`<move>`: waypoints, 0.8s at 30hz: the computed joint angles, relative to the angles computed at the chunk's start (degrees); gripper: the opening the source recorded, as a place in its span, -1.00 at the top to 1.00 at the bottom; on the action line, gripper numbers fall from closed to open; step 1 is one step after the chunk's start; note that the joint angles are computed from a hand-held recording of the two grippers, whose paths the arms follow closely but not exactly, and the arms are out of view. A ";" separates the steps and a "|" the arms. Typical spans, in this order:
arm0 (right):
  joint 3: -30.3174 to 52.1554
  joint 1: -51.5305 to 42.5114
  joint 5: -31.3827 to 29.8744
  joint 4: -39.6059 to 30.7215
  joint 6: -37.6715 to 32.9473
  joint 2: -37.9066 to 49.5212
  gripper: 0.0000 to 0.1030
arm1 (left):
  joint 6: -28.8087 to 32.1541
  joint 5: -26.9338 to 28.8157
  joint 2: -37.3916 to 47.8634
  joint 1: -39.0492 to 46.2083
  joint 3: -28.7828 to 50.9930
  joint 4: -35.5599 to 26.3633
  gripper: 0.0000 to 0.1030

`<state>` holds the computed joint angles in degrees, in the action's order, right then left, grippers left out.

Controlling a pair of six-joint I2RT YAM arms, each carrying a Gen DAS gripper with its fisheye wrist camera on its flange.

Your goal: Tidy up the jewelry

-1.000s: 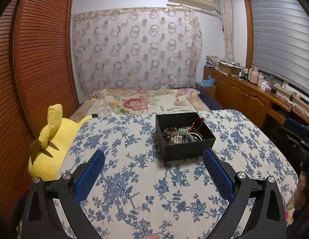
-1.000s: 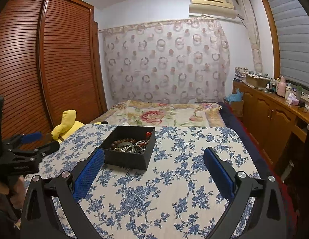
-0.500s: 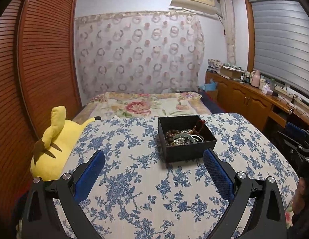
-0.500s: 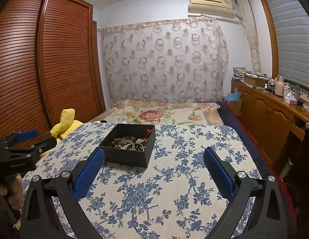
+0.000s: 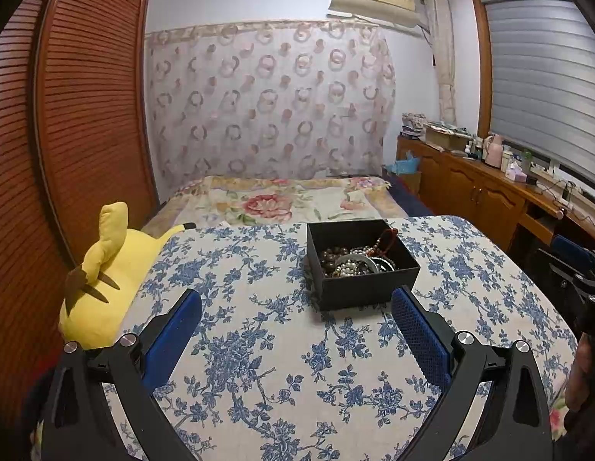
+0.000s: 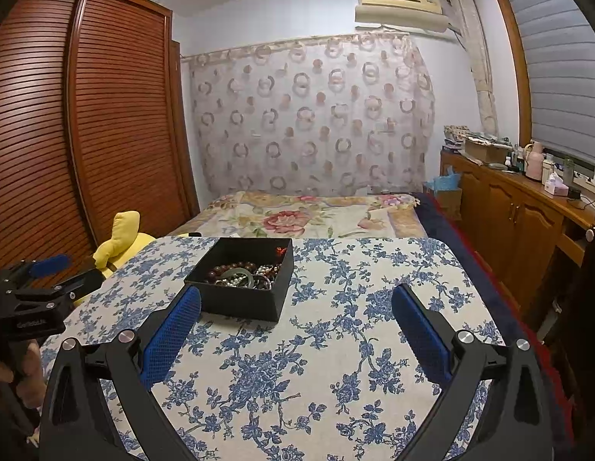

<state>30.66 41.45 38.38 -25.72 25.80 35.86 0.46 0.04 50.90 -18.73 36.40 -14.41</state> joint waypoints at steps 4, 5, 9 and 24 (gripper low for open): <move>-0.30 -0.37 -0.53 0.17 -0.05 -0.22 -0.95 | -0.02 0.26 0.01 0.11 0.05 -0.17 -0.85; -0.42 -0.49 -0.60 0.19 -0.10 -0.33 -0.95 | 0.04 0.17 -0.05 0.06 -0.04 -0.16 -0.85; -0.52 -0.26 -0.51 0.21 0.07 -0.29 -0.95 | -0.02 0.25 -0.07 0.09 -0.02 -0.08 -0.85; -0.67 -0.04 -0.27 0.43 0.18 -0.06 -0.95 | 0.33 -0.30 -0.34 -0.08 -0.33 0.27 -0.85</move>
<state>29.99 41.42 38.12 -25.30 25.98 35.80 0.79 -0.26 50.55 -18.81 36.07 -14.14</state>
